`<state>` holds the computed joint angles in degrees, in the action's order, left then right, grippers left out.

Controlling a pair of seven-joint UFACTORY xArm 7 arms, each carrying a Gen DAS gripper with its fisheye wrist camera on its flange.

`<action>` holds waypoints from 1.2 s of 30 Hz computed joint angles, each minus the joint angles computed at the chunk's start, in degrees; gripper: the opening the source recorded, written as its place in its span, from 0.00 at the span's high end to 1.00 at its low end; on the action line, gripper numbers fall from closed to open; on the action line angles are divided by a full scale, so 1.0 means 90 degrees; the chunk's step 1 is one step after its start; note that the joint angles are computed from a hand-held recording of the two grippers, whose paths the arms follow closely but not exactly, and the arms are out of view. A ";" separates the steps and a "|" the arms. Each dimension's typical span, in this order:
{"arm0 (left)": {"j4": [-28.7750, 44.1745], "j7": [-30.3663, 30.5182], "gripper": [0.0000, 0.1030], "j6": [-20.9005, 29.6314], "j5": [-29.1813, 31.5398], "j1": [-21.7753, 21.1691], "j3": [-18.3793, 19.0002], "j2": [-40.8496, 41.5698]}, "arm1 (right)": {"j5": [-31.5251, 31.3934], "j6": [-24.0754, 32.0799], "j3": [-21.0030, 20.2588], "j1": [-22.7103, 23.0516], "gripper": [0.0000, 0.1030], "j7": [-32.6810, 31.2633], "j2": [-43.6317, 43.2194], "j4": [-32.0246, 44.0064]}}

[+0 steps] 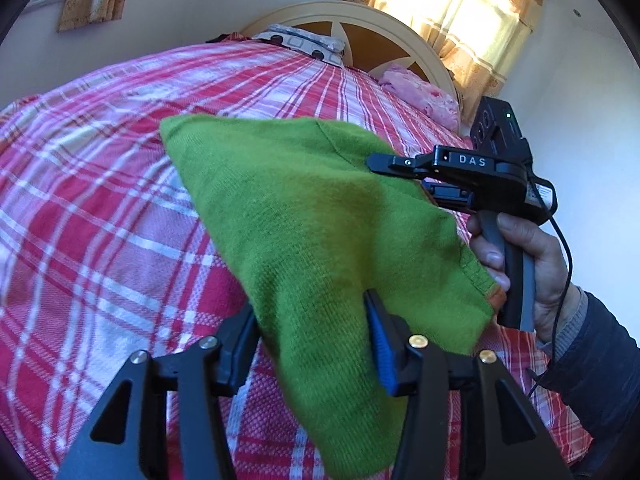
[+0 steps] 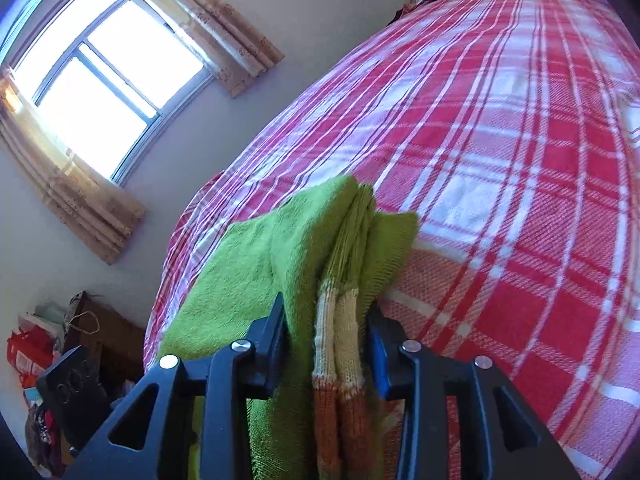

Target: Fold small clothes

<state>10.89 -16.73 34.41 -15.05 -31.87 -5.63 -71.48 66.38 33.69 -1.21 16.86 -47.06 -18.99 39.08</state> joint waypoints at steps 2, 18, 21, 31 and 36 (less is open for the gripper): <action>0.0098 -0.0025 0.45 0.0284 0.0133 0.0076 -0.0116 -0.0270 | -0.0163 -0.0210 0.0082 -0.0047 0.62 0.0053 -0.0311 -0.0176; 0.0505 -0.0618 0.06 -0.0283 0.1339 0.1435 -0.0938 0.1216 | -0.2587 -0.0845 0.0696 0.0424 0.55 0.1341 -0.1716 -0.1522; 0.0457 -0.0812 0.00 -0.0367 0.1490 0.1453 -0.0872 0.1283 | -0.2278 -0.1046 0.0014 0.0986 0.55 0.1030 -0.1730 -0.1651; 0.0642 -0.1023 0.00 0.1223 0.1660 0.0873 -0.1106 -0.0739 | -0.3897 -0.0902 0.0821 0.0436 0.35 0.3522 -0.4420 -0.2661; 0.0894 -0.1052 0.00 0.1436 0.1492 0.0644 -0.1231 -0.1442 | -0.4502 -0.0356 0.1790 0.0067 0.32 0.4775 -0.6027 -0.2847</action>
<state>18.94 -26.20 47.33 -1.62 -26.07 -16.71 -84.46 25.85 30.49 14.90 17.46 -4.08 -73.24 13.45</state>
